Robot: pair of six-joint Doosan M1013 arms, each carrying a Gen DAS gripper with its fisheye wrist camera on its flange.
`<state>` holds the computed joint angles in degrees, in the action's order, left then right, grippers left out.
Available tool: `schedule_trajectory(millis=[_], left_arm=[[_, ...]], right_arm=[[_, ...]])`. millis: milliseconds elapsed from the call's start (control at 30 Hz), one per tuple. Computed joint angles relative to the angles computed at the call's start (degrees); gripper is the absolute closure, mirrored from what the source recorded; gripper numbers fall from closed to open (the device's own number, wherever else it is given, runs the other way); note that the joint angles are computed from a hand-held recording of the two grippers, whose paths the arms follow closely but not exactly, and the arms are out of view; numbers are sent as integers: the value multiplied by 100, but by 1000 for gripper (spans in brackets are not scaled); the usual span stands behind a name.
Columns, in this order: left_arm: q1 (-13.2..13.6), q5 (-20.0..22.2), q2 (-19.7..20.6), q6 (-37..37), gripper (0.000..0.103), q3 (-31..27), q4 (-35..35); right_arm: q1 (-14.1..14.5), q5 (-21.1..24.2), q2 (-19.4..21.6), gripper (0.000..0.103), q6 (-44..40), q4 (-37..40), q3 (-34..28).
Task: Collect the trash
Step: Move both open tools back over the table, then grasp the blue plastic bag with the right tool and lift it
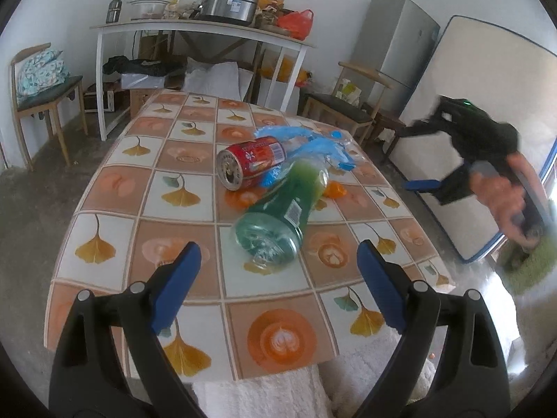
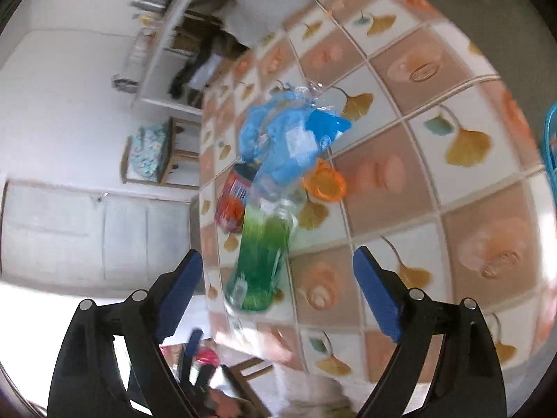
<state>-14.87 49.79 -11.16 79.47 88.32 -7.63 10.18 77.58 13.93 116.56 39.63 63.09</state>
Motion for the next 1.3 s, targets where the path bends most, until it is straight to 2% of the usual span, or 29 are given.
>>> schedule_trajectory(millis=[167,333,600,700,800,867,933,1067,1300], left_arm=[[-36,-46,257,56,16,-180,121],[18,38,481,310,16,-318,-80],[209,149,580,606,16,-340,-631],[253,163,588,628,16,-342,-706],[254,154,580,580,16,-324,-637],[257,159,575,542,16,-310,-593],[263,167,571,525,16,-301,-570],[231,171,561,476,16,-294,-463],[149,151,519,372,16,-277,-255]], right_arm=[[174,490,817,17,677,-523,-968],[271,829,1391,17,1142,-853,-1709],[617,1711,2338,17,698,-2058,-3570],[690,1898,2558,18,449,-2264,-3937],[749,1769,2500,45,131,-2554,-3853],[739,1531,2369,76,-34,-2530,-3611],[696,1206,2161,95,-156,-2342,-3261],[643,222,1673,99,-509,-2094,-2601],[687,-739,1016,99,-1024,-2318,-2074]])
